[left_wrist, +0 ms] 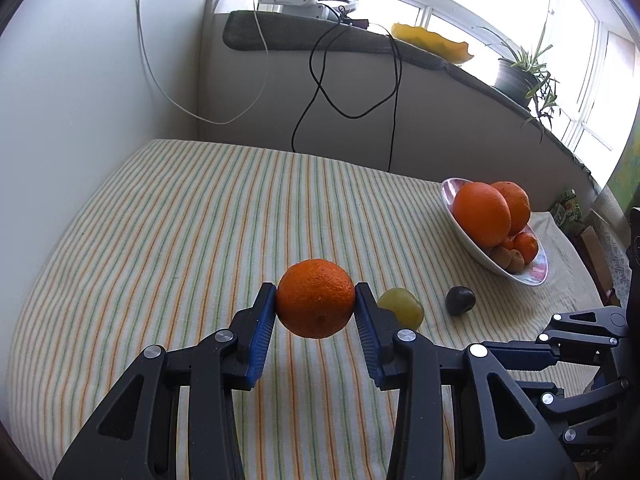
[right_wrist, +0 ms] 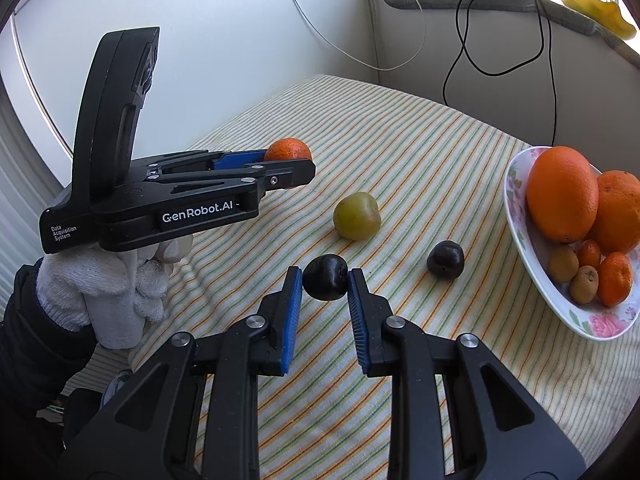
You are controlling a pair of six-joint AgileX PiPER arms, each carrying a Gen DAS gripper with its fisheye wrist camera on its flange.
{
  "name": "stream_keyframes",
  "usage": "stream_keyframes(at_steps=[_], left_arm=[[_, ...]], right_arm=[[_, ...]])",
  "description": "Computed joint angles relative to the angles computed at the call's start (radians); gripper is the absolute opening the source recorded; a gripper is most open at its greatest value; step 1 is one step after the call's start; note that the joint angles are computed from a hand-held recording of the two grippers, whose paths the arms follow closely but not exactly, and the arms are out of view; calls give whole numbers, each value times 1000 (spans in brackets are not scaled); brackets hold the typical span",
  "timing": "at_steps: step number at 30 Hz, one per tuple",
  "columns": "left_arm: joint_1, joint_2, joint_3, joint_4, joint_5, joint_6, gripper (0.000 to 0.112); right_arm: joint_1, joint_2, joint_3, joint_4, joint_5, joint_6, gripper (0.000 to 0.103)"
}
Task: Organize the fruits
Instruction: 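Carry the orange in the left gripper and plum in the right over the plate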
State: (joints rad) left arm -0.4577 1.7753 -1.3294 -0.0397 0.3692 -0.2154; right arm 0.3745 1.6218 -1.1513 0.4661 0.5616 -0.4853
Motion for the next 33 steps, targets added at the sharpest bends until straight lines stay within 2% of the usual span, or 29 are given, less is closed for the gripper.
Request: stream_keyframes(at_steps=[8, 19, 33], left_arm=[[-31, -20, -11, -6, -10, 1, 38], [-98, -6, -75, -38, 3, 33, 38], [-180, 89, -213, -66, 43, 54, 38]], right_arm=[[-39, -53, 35, 49, 2, -54, 24], [-163, -131, 81, 130, 20, -151, 24], [-317, -190, 84, 152, 64, -183, 24]])
